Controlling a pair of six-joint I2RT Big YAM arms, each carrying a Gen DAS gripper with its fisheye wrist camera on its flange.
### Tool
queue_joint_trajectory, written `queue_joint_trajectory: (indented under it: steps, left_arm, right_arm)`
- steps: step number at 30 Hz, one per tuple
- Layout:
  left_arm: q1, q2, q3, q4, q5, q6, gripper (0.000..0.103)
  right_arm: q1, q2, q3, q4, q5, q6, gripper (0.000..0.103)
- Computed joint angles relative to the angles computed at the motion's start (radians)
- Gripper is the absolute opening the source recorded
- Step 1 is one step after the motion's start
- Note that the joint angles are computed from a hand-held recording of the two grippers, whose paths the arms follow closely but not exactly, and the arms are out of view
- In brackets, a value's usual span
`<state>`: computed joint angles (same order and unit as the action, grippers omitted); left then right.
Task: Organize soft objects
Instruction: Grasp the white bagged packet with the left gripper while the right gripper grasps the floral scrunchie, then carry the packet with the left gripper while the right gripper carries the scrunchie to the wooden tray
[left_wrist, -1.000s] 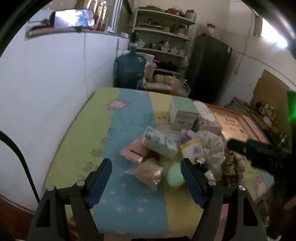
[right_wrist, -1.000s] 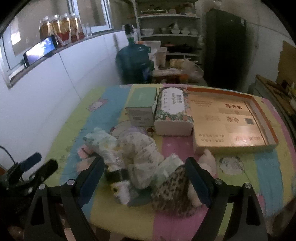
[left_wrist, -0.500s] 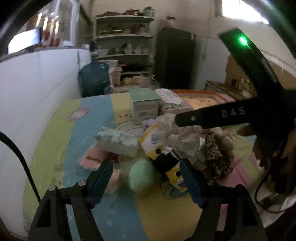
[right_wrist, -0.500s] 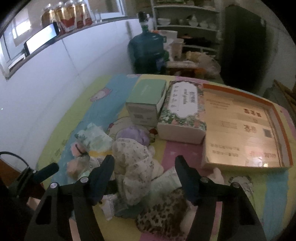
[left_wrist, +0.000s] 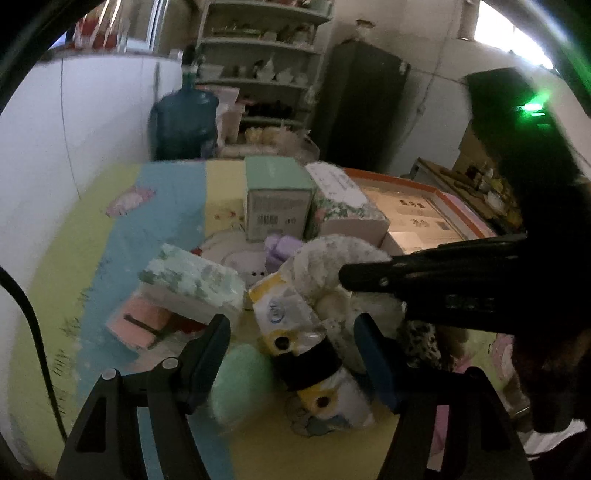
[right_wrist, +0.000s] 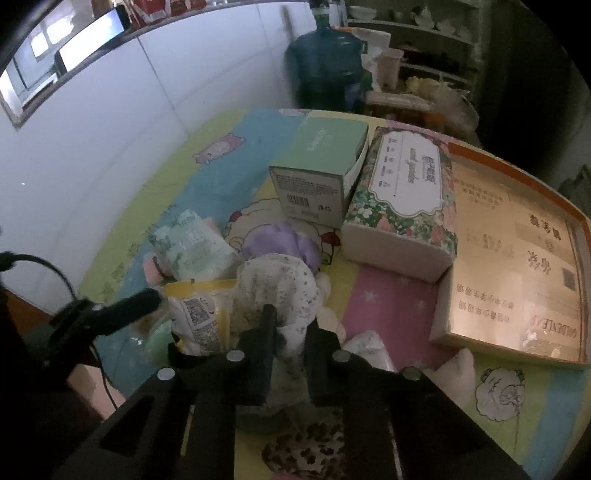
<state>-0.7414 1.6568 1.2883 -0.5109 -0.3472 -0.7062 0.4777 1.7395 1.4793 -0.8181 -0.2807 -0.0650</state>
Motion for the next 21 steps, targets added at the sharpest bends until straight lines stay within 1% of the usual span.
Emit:
queue_joint_trajectory:
  steps: [2, 3, 4, 8, 11, 16, 20, 21]
  left_arm:
    - [0.010, 0.009, 0.004, -0.005, 0.031, -0.026, 0.050]
    - [0.016, 0.016, 0.011, -0.016, 0.042, -0.039, 0.046]
    - [0.019, 0.021, 0.015, -0.022, 0.044, -0.044, 0.039]
    - [0.026, 0.010, -0.004, 0.014, 0.076, -0.044, 0.036]
    - [0.025, -0.001, -0.017, 0.025, 0.082, -0.041, 0.034]
    - [0.018, -0.036, -0.033, 0.028, 0.067, -0.043, 0.034]
    - [0.013, -0.055, -0.034, 0.022, 0.050, -0.032, 0.033]
    - [0.013, -0.057, -0.034, 0.023, 0.048, -0.026, 0.033]
  right_arm:
    - [-0.008, -0.019, -0.012, 0.015, -0.019, -0.005, 0.011]
    - [-0.010, -0.025, -0.014, 0.020, -0.024, -0.007, 0.011]
    - [-0.012, -0.032, -0.017, 0.026, -0.029, -0.007, 0.011]
    - [-0.023, -0.060, -0.031, 0.045, -0.048, 0.004, 0.011]
    - [-0.027, -0.083, -0.044, 0.058, -0.057, 0.015, 0.011]
    - [-0.025, -0.123, -0.060, 0.093, -0.067, 0.034, 0.011]
    - [-0.023, -0.119, -0.052, 0.090, -0.059, 0.031, 0.011]
    - [-0.022, -0.113, -0.048, 0.083, -0.061, 0.025, 0.013]
